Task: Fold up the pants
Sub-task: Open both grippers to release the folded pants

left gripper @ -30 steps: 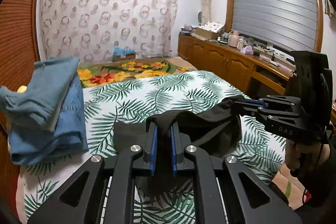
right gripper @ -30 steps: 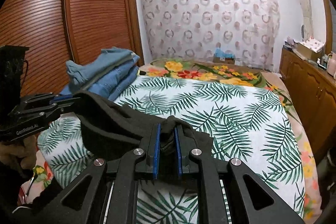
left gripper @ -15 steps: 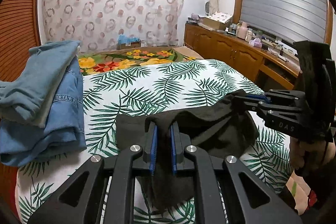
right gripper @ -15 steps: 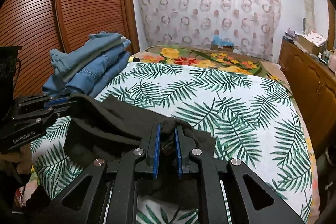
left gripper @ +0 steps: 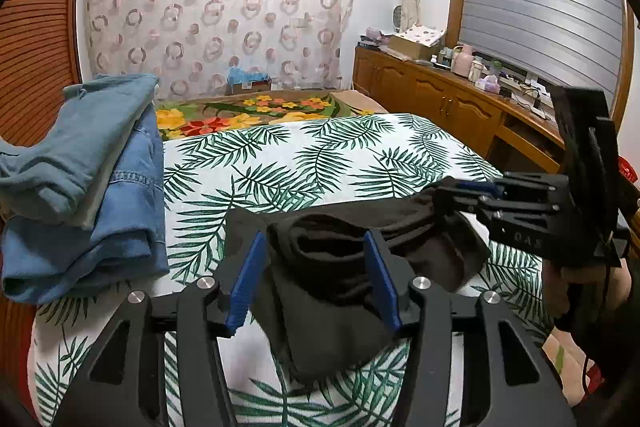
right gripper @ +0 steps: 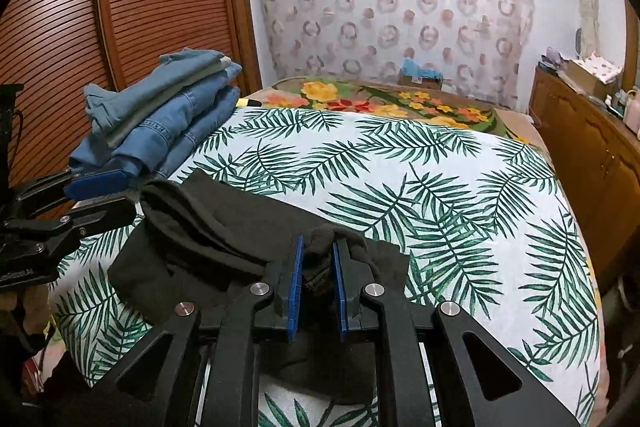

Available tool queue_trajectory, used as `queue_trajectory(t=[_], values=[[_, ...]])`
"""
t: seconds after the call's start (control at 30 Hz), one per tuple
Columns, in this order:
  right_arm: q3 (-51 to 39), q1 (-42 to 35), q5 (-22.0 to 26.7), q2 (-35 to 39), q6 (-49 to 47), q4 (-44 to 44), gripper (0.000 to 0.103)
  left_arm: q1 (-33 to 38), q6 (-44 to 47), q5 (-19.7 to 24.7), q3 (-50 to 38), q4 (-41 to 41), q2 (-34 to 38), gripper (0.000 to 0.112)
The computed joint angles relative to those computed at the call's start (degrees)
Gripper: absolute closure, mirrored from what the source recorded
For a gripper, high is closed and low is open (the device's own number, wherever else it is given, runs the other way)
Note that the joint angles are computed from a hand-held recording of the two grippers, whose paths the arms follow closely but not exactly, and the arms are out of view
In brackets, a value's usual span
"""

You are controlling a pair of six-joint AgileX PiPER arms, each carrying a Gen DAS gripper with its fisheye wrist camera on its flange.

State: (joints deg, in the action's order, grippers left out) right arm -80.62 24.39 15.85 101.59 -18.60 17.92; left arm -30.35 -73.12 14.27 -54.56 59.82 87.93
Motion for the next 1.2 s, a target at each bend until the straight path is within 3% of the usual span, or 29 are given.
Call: queue_trajectory(t=[0.17, 0.3, 0.43, 0.57, 0.87, 1.03, 1.1, 1.2], values=[[3.28, 0.52, -2.24, -2.51, 2.72, -4.51, 0.071, -1.36, -2.23, 0.78, 2.63, 1.59, -1.48, 0.056], [6.60, -0.09, -2.62, -4.86, 0.03, -2.76, 0.070, -1.87, -2.31, 0.68, 4.09, 0.48, -1.94, 0.056], [10.62, -1.54, -2.22, -7.56, -7.47, 4.58, 0.070, -3.11, -2.68, 1.69, 4.99, 0.56, -1.17, 0.056], [12.70, -2.26, -0.74, -8.25, -7.50, 3.90, 0.070, -2.52, -3.20, 0.70, 5.93, 0.55, -0.16, 0.056], [9.92, -1.87, 3.31, -4.66, -0.40, -2.25, 0.069, -1.90, -1.84, 0.66, 6.11, -1.44, 2.03, 0.056], [9.75, -1.12, 1.80, -3.80, 7.39, -9.58, 0.055, -2.91, -8.72, 0.62, 7.89, 4.47, 1.04, 0.056], [10.29, -1.58, 1.22, -4.01, 6.09, -7.70, 0.051, -2.85, -11.26, -0.37, 8.81, 6.63, 0.54, 0.069], [10.65, -1.02, 1.08, -4.21, 11.46, -12.61, 0.045, -2.85, -12.94, -1.52, 9.82, 7.75, 0.21, 0.074]])
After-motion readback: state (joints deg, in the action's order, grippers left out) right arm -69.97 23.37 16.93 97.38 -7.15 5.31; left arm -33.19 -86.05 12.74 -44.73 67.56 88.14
